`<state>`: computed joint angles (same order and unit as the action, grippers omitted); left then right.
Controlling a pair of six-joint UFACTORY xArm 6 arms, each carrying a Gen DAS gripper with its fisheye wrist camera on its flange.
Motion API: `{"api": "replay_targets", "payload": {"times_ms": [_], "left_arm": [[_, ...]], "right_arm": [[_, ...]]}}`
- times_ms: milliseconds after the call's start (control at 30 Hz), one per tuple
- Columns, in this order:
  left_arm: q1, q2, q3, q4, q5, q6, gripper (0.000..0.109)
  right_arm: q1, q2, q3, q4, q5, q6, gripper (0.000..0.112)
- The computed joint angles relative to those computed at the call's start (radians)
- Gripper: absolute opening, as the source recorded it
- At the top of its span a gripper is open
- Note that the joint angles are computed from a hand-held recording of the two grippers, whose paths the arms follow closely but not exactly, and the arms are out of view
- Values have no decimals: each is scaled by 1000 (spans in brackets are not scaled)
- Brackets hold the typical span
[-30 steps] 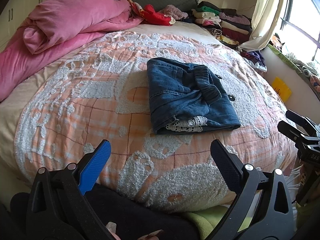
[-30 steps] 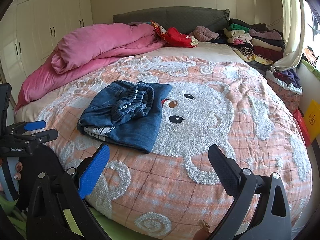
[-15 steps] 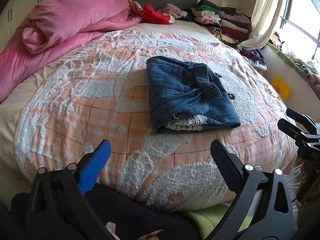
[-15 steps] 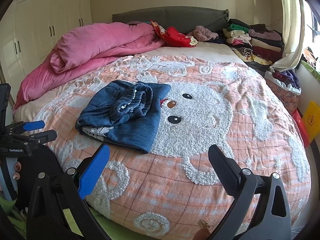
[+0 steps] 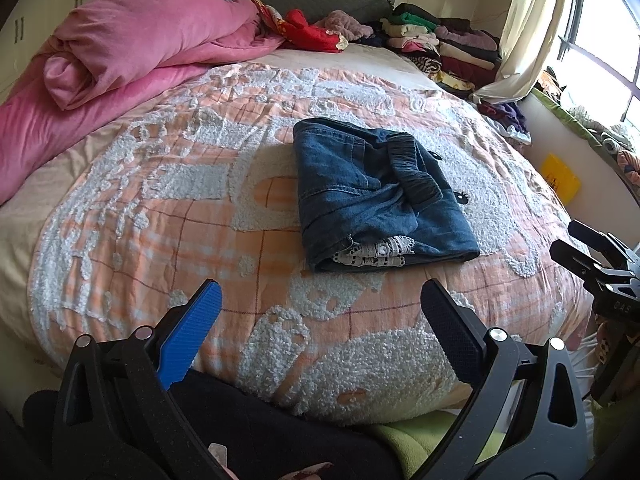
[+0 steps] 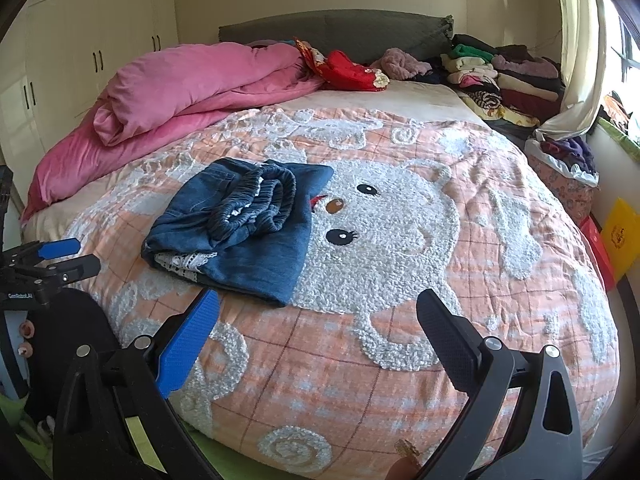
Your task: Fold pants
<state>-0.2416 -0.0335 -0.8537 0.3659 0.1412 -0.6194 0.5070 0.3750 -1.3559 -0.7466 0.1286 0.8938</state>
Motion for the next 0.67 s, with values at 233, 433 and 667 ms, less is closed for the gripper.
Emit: {"api": "replay_targets", "payload": {"times_ms": [233, 433, 667], "left_arm": [[42, 34, -69, 206, 98, -202, 93], [164, 136, -201, 213, 158, -242, 93], [325, 497, -662, 132, 386, -154, 93]], "right_arm": [[-30, 14, -15, -58, 31, 74, 98], [-117, 46, -52, -75, 93, 139, 98], [-273, 287, -383, 170, 269, -89, 98]]}}
